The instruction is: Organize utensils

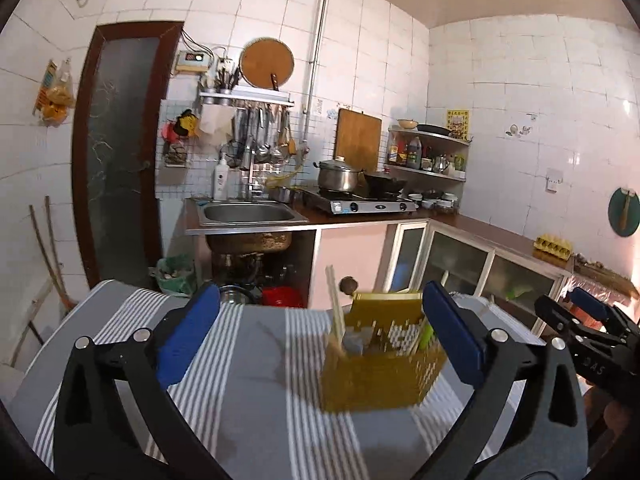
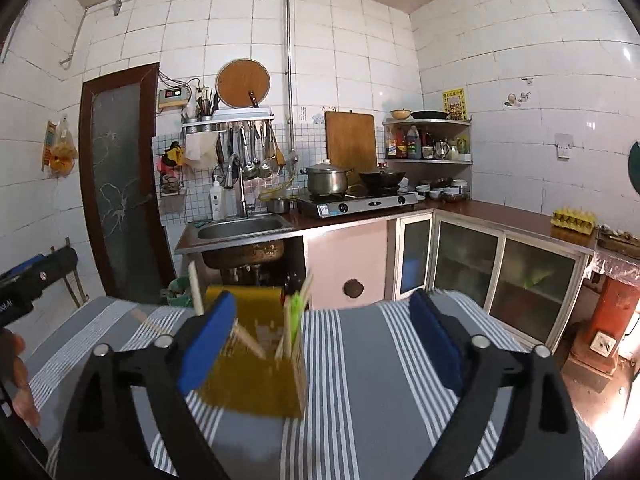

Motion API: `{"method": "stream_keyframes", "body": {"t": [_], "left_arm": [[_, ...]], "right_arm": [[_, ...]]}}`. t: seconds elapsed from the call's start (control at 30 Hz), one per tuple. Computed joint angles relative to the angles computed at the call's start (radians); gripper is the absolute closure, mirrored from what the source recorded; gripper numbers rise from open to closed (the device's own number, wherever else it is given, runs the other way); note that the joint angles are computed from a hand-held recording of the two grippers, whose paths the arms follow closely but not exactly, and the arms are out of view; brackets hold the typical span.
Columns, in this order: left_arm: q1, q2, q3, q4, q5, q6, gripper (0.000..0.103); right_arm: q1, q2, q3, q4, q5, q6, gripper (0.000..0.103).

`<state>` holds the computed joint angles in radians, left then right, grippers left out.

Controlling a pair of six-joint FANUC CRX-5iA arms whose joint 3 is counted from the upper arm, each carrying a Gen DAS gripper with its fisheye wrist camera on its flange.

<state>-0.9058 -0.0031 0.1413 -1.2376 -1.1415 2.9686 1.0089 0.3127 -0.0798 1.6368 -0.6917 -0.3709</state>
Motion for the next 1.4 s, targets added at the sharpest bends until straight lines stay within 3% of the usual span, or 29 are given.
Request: {"method": "stream_keyframes", "body": {"t": [0.17, 0.37, 0.53, 0.63, 0.97, 1.4], "left_arm": [[-0.137, 0.022, -0.055, -0.06, -0.174, 0.089, 0.005], [-0.21, 0.061, -0.108, -0.034, -0.261, 0.194, 0.005], [-0.239, 0.105, -0.131, -0.025, -0.309, 0.247, 0.005], [-0.249, 0.119, -0.145, -0.032, -0.313, 0.25, 0.005], [-0.249, 0.12, -0.17, -0.032, -0.287, 0.272, 0.005], [-0.276, 0.14, -0.155, -0.07, -0.324, 0.257, 0.005]], "right_arm": [[0.061, -0.069, -0.152, 0.038, -0.071, -0.077, 0.006], [0.105, -0.105, -0.274, 0.047, -0.091, -0.169, 0.004], [0.138, -0.07, -0.297, 0.018, -0.142, -0.171, 0.004], [0.148, -0.051, -0.313, 0.065, -0.201, -0.209, 0.004], [0.145, -0.052, -0.353, 0.153, -0.201, -0.279, 0.004], [0.151, -0.053, -0.365, 0.19, -0.233, -0.31, 0.004]]}}
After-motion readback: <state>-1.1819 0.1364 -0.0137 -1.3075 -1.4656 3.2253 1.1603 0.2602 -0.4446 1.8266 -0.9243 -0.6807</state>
